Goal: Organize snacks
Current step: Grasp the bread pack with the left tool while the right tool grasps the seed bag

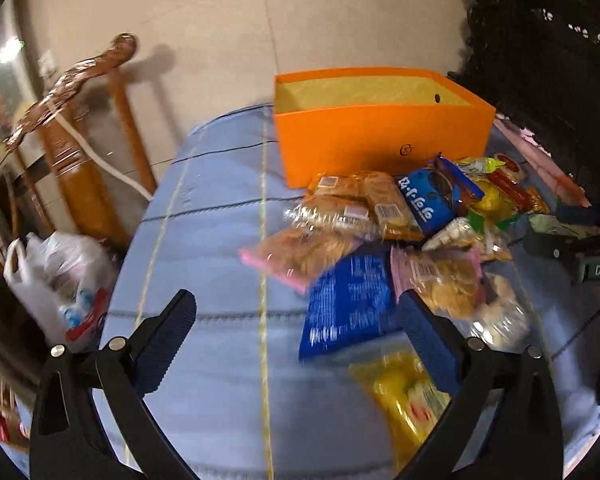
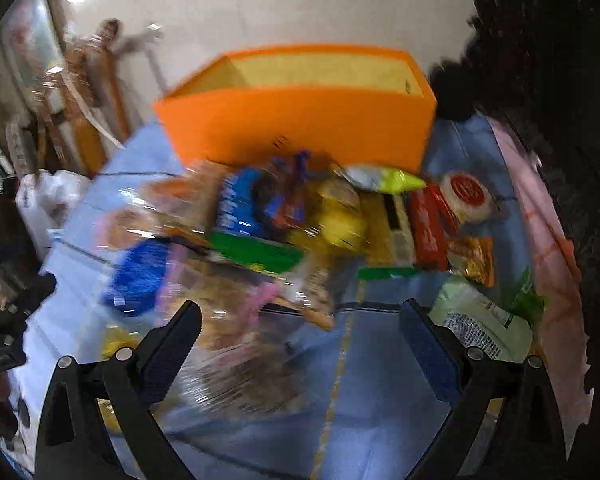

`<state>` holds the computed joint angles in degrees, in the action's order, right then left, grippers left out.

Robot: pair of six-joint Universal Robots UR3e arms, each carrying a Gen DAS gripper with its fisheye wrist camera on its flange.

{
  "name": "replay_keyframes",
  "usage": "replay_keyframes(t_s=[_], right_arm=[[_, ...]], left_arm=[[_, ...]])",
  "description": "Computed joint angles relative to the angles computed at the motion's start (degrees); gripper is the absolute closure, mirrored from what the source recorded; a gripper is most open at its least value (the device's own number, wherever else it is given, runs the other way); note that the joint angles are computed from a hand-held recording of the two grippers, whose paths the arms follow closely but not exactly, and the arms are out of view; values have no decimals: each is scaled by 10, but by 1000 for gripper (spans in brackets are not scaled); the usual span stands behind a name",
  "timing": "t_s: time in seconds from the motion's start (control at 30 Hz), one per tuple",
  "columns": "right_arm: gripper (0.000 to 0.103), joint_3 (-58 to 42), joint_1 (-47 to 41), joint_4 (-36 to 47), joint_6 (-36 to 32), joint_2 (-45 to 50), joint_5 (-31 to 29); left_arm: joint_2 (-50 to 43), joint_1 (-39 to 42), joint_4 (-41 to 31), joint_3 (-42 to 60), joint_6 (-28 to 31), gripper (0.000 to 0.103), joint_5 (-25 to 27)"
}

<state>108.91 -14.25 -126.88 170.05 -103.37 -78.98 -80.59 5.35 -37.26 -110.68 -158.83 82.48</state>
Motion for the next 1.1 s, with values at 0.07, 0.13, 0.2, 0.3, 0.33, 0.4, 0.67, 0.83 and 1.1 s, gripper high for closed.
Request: replay_keyframes(t_s=[0.07,0.13,0.2,0.3,0.33,0.4,0.67,0.83,1.1], right_arm=[[3,-23,1,-10,16,34,2],[3,-55,7,-32,24,76,-11],[3,-83,8,-49,22,110,-27],[3,-138,-10,-49,2,166,-37],[3,-154,-18,-46,-10,178,-36],[3,-187,-38,-40,-36,203,-20],[3,-358,-16,41,-84,365,-32],[3,-392,-28,43,-9,414,5],[27,-427,-10,84,36,425,-25]], left_arm=[[-68,-22,23,42,-1,4,16],[-137,-36,12,111,4,4,2],[-199,-60,5,182,9,4,11],[-294,-102,13,279,26,4,47],[-316,-111,2,307,28,4,58],[-369,-122,-39,374,38,4,58],[-448,-95,-122,469,28,4,17],[-545,-77,-277,613,-34,4,43],[-508,-92,-205,534,-32,24,46]])
